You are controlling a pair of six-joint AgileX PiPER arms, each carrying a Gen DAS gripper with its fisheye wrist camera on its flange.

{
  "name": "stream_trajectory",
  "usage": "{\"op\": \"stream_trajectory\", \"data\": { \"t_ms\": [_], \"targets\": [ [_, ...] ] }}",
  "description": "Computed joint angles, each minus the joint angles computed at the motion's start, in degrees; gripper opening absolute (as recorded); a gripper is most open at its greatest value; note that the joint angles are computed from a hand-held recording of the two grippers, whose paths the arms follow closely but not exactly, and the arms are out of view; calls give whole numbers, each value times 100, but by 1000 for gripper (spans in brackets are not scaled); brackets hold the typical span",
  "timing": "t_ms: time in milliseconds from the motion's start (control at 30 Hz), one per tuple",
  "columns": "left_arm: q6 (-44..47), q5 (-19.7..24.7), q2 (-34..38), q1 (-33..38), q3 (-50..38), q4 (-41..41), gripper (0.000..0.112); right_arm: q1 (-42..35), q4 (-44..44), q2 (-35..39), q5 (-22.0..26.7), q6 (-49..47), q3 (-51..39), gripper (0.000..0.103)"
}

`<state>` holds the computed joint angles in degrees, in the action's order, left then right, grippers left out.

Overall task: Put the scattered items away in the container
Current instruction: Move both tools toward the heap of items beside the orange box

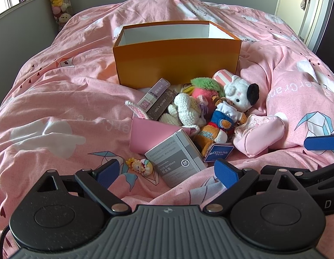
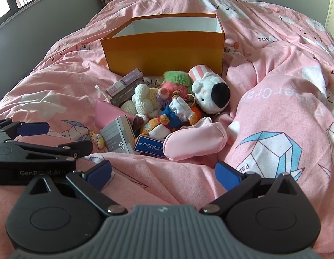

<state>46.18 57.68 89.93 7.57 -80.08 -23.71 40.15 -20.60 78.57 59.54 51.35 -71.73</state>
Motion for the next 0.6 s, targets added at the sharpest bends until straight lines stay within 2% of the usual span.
{"op": "stream_trajectory", "data": {
  "t_ms": [133,400,600],
  "targets": [
    [62,167,149,68,-218,-110,103,-228,273,19,-58,-415,-61,103],
    [-102,639,843,103,-1234,-56,103,-886,915,390,-121,-1737,-486,103],
    [-178,899,1391,31,-2013,73,103,-1435,1471,801,-432,-2753,-905,102]
  ]
}}
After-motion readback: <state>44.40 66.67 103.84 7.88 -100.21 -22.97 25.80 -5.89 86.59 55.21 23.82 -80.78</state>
